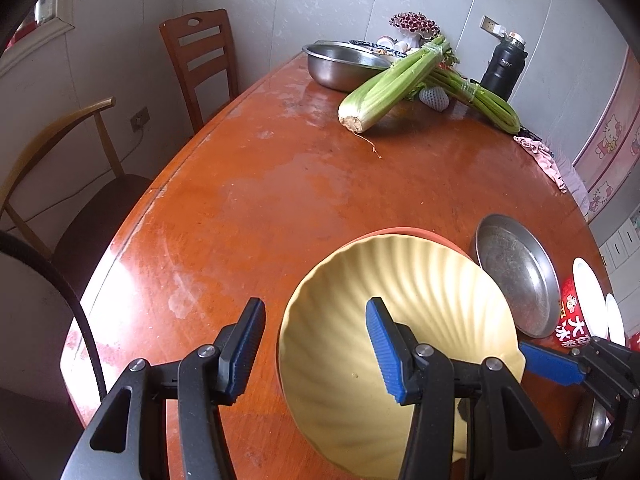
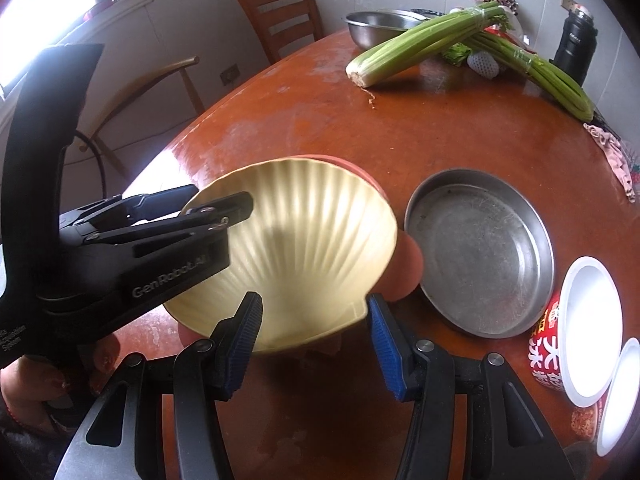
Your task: Organize plates and bowls
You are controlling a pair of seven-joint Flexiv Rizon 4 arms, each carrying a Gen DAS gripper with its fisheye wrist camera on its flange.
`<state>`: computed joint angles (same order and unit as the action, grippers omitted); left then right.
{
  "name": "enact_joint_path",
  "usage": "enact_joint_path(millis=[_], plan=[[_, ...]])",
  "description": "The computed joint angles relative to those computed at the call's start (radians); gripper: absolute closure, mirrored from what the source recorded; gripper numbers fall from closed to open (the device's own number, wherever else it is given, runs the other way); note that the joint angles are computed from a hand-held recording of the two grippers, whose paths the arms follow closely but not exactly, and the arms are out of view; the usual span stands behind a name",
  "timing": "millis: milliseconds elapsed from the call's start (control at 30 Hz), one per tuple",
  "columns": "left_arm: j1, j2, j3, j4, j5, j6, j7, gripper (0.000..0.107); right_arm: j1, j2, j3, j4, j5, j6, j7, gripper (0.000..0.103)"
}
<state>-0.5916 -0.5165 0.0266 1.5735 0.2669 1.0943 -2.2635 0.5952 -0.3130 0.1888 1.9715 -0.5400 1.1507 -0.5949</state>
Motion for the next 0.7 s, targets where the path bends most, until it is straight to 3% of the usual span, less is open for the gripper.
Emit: enact_joint_path(millis=[700], plan=[[-0.049, 0.104, 0.012, 0.022, 0.141, -0.017, -0.119, 0.044, -0.03, 0.133, -0.035, 0.107, -0.291, 0.068, 0.267, 0.046]])
